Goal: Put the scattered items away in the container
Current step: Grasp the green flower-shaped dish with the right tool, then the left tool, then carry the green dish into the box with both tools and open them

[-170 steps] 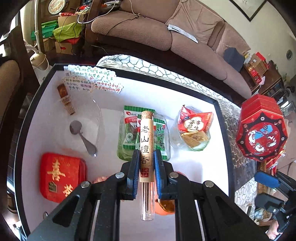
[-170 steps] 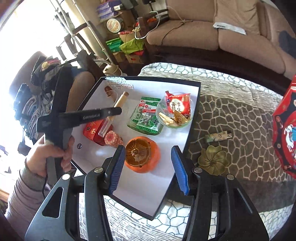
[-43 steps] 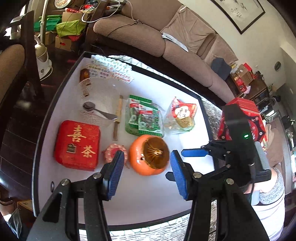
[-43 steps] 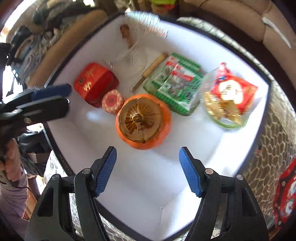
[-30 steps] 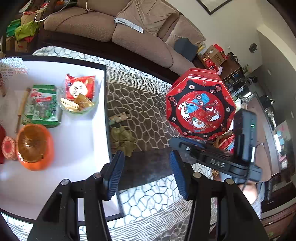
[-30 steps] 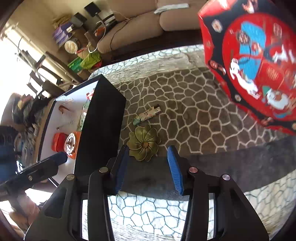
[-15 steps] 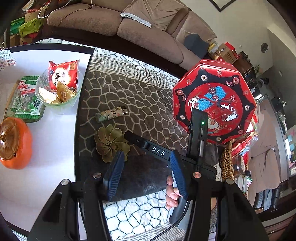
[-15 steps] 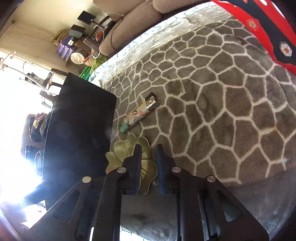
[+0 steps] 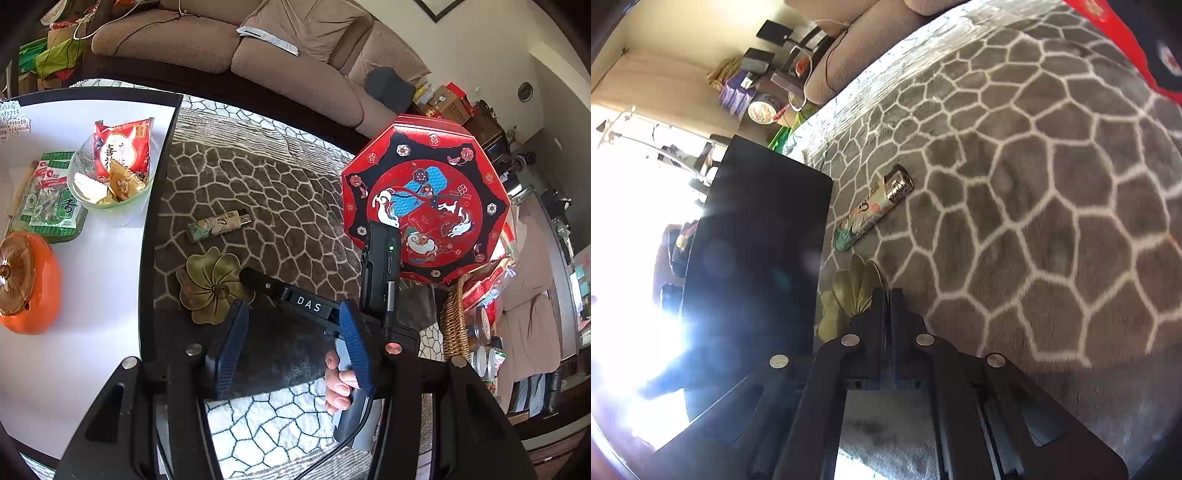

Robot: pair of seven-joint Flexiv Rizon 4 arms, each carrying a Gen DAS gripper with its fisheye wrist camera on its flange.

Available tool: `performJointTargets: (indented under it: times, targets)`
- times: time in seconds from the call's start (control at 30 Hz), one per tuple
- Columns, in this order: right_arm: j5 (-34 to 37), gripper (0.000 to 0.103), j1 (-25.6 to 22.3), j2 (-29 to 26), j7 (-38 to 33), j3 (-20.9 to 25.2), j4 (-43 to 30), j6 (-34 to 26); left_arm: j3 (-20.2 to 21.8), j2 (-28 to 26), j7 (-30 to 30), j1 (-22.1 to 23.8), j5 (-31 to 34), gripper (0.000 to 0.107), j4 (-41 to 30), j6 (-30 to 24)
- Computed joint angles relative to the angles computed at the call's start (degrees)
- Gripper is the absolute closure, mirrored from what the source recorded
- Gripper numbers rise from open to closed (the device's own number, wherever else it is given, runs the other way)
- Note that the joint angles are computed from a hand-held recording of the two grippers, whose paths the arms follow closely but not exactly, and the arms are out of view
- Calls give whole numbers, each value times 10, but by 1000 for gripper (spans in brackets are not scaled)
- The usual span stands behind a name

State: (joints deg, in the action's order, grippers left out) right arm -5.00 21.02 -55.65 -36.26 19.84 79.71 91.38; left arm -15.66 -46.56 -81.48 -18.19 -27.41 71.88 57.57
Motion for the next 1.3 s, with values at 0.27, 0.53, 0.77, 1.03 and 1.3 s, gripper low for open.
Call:
performJointTargets:
  times: [0.27, 0.53, 0.77, 1.03, 1.3]
  targets:
    - [25, 101, 37, 122, 57, -60, 156, -7, -16, 17, -3, -5, -16, 55, 40, 10]
    - [61, 100, 95, 185, 124, -113, 311, 103, 28, -50, -64, -64, 33, 55, -46, -28]
    - [42, 99, 86, 178, 134, -114, 329, 138, 18, -80, -98, -59, 42, 57, -44, -20]
    - [33, 99, 71, 169, 143, -102, 334, 161, 3, -88, -103, -54, 32, 85, -22, 29]
    - [41, 100, 99, 210, 151, -128, 348, 146, -5, -66, -94, -45, 33, 97, -7, 15]
